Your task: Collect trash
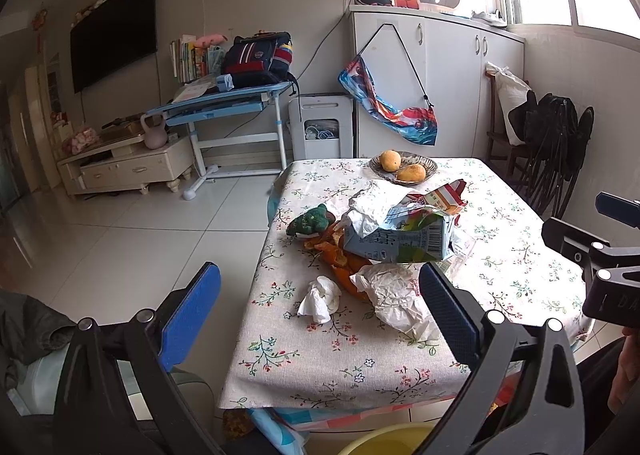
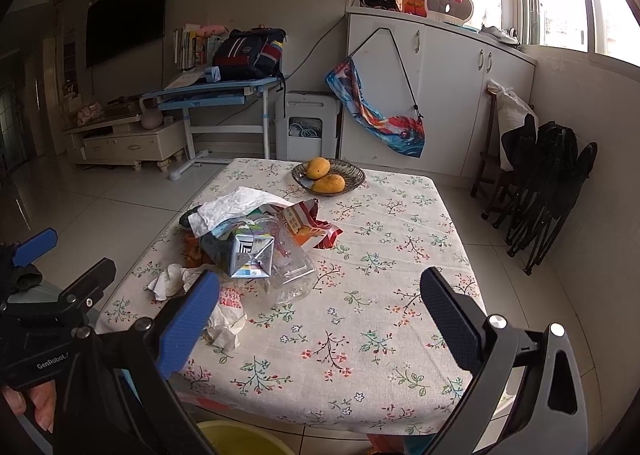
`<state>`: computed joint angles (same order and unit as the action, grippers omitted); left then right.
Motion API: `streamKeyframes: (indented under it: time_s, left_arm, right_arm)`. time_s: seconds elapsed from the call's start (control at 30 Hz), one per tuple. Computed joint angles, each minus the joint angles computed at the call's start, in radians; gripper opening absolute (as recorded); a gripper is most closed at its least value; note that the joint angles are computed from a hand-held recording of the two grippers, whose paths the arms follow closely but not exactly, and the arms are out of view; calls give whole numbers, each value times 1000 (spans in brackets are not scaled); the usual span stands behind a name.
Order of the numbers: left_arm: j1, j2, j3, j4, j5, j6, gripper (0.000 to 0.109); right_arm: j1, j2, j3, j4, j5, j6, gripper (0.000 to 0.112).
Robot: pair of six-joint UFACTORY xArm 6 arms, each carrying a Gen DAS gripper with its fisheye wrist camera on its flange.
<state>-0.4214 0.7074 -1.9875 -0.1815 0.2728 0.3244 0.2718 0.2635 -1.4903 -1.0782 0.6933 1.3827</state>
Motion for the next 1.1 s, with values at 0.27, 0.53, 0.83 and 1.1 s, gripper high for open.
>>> streamKeyframes:
  time_s: [0.27, 0.53, 0.83, 1.1]
  left_arm:
    - [3, 0, -7, 34, 23, -22, 96]
    - [2, -4, 1, -12, 24, -4, 96]
    - [16, 12, -51, 30, 117, -35, 96]
    - [25, 24, -57, 13, 105, -25, 96]
  right_arm:
    - [-1, -2, 3, 5, -6, -3, 96]
    - [-6, 3, 0, 11, -21, -12, 96]
    - [-8, 14, -2, 28, -37, -36, 96]
    - [-9, 29, -15, 53, -52, -69, 96]
